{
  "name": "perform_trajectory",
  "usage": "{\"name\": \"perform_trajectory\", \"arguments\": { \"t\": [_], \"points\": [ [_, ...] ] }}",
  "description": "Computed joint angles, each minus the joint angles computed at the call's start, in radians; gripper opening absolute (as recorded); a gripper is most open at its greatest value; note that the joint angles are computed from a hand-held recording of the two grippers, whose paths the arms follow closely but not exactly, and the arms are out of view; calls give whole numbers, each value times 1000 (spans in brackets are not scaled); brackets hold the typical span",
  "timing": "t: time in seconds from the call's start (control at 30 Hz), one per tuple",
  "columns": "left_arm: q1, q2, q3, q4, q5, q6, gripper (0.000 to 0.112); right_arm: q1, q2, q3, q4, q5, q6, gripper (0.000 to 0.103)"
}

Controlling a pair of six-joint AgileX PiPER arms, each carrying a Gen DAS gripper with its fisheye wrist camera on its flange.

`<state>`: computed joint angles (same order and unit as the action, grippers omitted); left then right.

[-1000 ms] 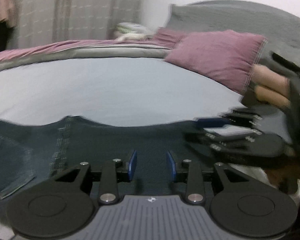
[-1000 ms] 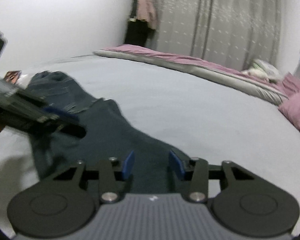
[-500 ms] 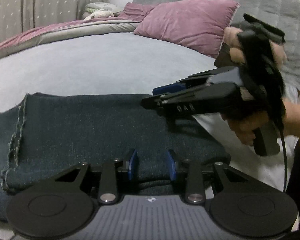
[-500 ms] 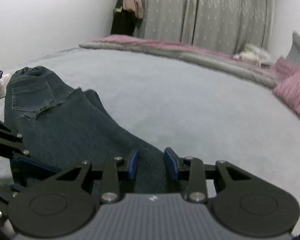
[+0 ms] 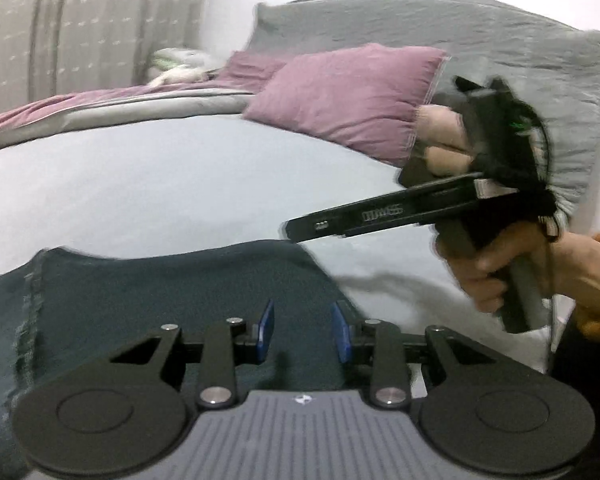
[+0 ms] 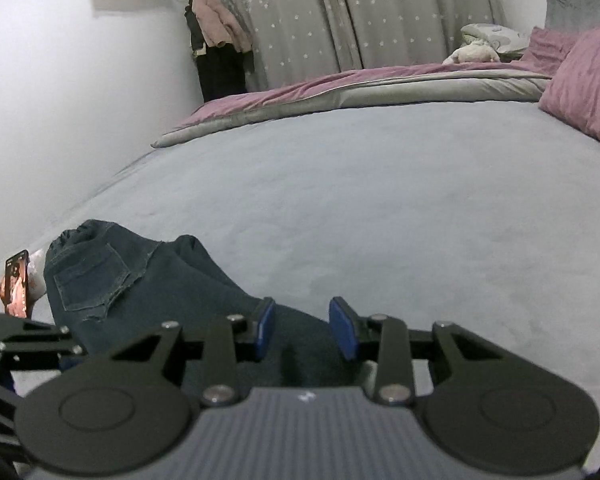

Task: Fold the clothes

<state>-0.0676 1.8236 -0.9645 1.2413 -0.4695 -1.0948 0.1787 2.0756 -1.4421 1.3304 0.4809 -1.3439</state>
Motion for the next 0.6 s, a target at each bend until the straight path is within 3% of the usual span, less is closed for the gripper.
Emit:
{"name": "perform_trajectory", "arguments": {
  "t": [0.23,0.47,0.5,0.57,0.6],
  "points": [
    [-29,50,-61,281,-10,-197,31,20,1,-3,-90,-13,51,29],
    [29,54,-111,457,-102,-487,31,43,25,-27,-202,-45,169,30],
    [41,44,-109,451,-85,-502,31,42,20,-25,-205,-42,182,32],
    [63,26,-103,438,-45,-529,31,29,10,-32,-238,1,239,51],
    [69,20,-103,454,-21,-554,31,19,6,-31,-238,28,254,54]
  ]
}}
